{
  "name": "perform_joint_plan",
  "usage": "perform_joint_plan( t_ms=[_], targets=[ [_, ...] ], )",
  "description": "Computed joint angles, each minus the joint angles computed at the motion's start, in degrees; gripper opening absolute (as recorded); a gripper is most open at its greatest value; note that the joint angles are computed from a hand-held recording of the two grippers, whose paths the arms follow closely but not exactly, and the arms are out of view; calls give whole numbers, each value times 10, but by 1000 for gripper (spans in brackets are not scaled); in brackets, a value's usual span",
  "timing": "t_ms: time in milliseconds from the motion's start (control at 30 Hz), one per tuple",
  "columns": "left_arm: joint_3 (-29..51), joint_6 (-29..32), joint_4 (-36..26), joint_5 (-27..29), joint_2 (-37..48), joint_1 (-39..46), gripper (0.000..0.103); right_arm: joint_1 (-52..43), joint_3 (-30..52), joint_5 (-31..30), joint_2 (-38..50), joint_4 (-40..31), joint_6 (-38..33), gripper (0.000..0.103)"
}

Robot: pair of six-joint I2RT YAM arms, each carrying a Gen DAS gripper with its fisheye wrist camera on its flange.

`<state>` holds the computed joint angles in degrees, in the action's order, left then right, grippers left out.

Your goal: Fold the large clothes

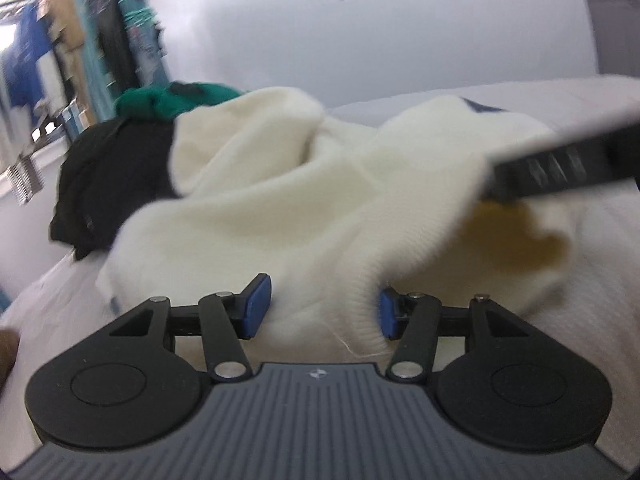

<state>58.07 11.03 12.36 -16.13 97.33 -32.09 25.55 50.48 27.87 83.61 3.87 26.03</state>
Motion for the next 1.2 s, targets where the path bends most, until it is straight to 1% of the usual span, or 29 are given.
perform_joint_plan(
  t_ms=[100,233,333,467,567,633,700,833,933,1000,1100,1200],
  targets=[
    [-4,-37,-6,8,-17,17,61,4,19,28,18,-40,-9,70],
    [-10,-79,-22,28,-44,33,61,-5,35,36,34,-90,6,70],
    [-17,-96,-28,34,-61,40,61,-8,41,43,36,-125,24,70],
    [-21,-113,-44,52,-79,50,61,-2,49,77,37,-188,56,70],
    [-15,-129,-63,68,-80,56,62,2,47,88,30,-219,93,70],
    [-16,-140,-72,72,-81,57,62,6,44,111,21,-225,107,70],
    [-15,-149,-77,62,-77,54,62,9,32,142,1,-212,119,70],
    [-8,-143,-82,49,-63,47,63,13,1,171,-46,-163,118,70],
    [4,-116,-98,36,-47,34,63,30,-16,208,-54,-114,77,68],
    [7,-90,-103,20,-37,24,63,36,-28,223,-59,-77,46,66],
    [6,-58,-105,-5,-26,8,65,42,-43,242,-65,-27,5,66],
    [10,-44,-110,-21,-15,-1,68,53,-56,261,-73,9,-22,66]
  ],
)
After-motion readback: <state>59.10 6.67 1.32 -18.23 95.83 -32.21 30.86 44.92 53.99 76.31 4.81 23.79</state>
